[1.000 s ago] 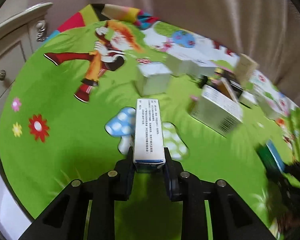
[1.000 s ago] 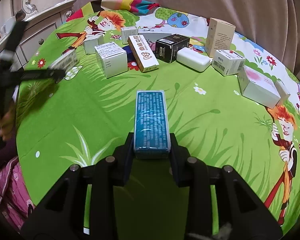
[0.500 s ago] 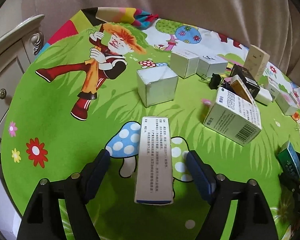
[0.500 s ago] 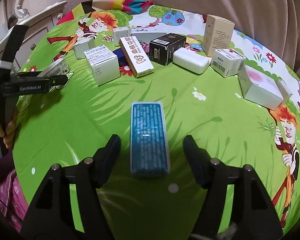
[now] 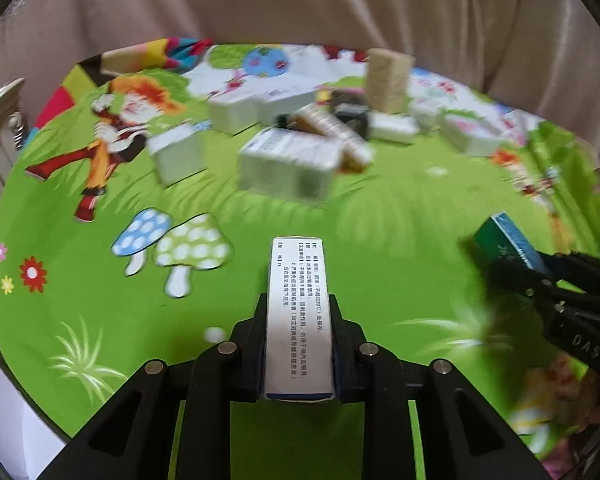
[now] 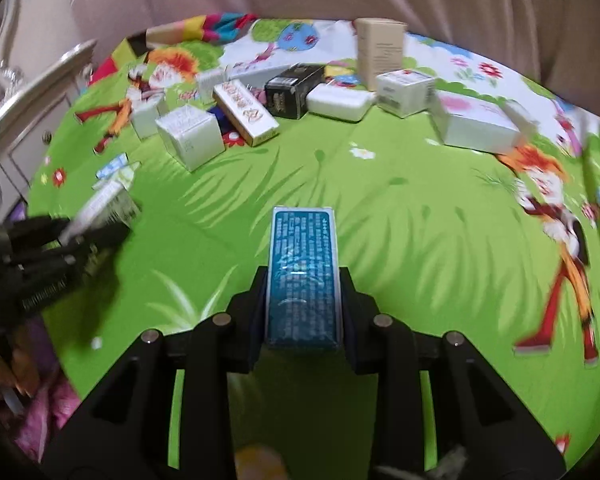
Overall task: Organize rigid objects
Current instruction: 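Lift both held boxes and carry them toward the purple-rimmed storage box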
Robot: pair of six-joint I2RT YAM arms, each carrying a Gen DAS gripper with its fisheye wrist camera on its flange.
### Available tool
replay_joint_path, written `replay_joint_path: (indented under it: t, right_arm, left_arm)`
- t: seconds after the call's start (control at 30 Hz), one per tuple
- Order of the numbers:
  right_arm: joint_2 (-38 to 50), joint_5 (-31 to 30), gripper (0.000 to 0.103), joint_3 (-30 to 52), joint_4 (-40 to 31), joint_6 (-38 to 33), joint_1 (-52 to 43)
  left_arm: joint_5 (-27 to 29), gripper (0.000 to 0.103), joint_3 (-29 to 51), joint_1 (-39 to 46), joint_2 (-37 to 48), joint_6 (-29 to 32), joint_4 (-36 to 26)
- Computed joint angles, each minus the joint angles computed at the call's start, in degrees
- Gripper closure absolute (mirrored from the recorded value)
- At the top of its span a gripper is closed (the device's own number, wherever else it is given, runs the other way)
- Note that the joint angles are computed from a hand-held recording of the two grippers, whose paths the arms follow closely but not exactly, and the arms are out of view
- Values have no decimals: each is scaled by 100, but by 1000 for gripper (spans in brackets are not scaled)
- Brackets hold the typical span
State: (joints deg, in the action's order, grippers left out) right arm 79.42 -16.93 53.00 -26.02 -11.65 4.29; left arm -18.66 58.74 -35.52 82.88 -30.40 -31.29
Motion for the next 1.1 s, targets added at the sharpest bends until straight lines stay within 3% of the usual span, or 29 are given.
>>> replay_joint_path:
  t: [0.17, 0.27, 0.33, 0.4, 0.5, 0.57, 0.67, 0.83, 0.97, 1.03, 1.1]
  right_arm:
    - [-1997, -599, 67, -141, 136, 419, -667]
    - [-3444, -1028, 67, -356, 897, 985, -1256]
    - [-4292, -1132, 67, -597, 1604, 1405, -1628]
    - [-4921, -928, 67, -788, 2040, 1511, -1751]
    - [-5425, -362, 67, -926, 2183, 1472, -1387]
    - [-5701, -71, 67, -970, 2131, 1381, -1145]
    - [-5794, 317, 67, -888, 1964, 1174, -668]
    - [-5755, 323, 67, -790, 1810, 1201, -518]
    - [-5692, 1095, 67, -700, 1668, 890, 497]
    - [-5642, 1697, 67, -654, 1588, 682, 1349]
    - [-5546, 2321, 67, -602, 1497, 468, 2310]
  left_arm:
    - [-1168, 78, 766, -1009, -943, 196, -160]
    - [-2409, 78, 914, -1868, -1569, 641, 388]
    - [-3431, 78, 654, -2600, -2023, 1329, 1265]
    - [-4059, 77, 364, -3010, -2221, 2189, 2251]
    - [-4689, 77, -140, -3490, -2424, 3373, 3735]
    - [-4820, 77, -294, -3588, -2485, 3598, 4138]
    - [-4851, 77, -223, -3532, -2518, 3404, 3914]
    - [-5239, 77, -337, -3720, -2796, 3453, 3922]
    - [-5751, 77, -703, -4044, -3273, 3564, 3934]
    - [-5944, 77, -765, -4135, -3477, 3422, 3631]
    - [-6204, 77, -683, -4250, -3701, 2685, 2610]
